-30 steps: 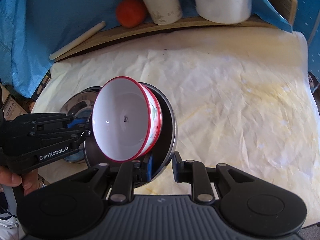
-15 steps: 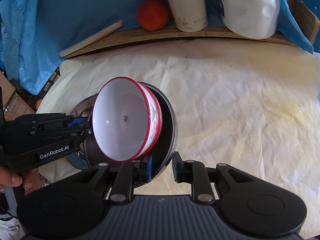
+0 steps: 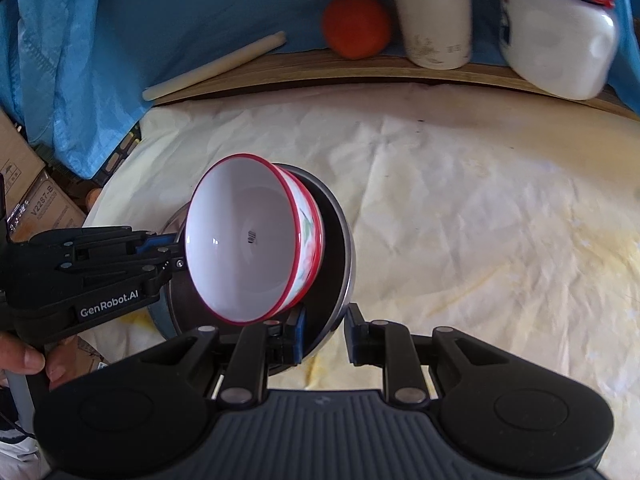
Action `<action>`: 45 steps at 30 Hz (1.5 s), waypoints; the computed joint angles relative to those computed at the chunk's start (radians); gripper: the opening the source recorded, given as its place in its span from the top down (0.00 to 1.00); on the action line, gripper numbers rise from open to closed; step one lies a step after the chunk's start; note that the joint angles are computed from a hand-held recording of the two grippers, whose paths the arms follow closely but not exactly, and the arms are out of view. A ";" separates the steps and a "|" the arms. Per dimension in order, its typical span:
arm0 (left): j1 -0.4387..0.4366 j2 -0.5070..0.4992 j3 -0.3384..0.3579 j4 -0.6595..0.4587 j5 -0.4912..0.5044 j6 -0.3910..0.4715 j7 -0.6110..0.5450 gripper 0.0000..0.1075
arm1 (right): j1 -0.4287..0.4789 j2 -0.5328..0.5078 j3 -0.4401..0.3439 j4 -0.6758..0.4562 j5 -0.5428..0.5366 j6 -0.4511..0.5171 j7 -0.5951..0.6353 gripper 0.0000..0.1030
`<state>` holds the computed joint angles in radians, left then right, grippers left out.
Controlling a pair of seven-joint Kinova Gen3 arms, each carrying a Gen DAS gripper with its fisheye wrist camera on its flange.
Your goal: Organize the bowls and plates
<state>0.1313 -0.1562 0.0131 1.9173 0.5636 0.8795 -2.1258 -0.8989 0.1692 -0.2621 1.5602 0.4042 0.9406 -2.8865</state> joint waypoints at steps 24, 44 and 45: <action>-0.077 -0.020 -0.058 0.012 -0.032 0.039 -0.003 0.92 | -0.036 0.126 0.053 -0.146 -0.073 -0.021 0.156 0.78; -0.100 -0.001 -0.054 0.009 -0.038 0.042 0.006 0.92 | -0.043 0.171 0.074 -0.194 -0.112 -0.015 0.203 0.78; -0.101 0.001 -0.055 0.008 -0.038 0.043 0.006 0.92 | -0.041 0.173 0.074 -0.195 -0.117 -0.017 0.208 0.78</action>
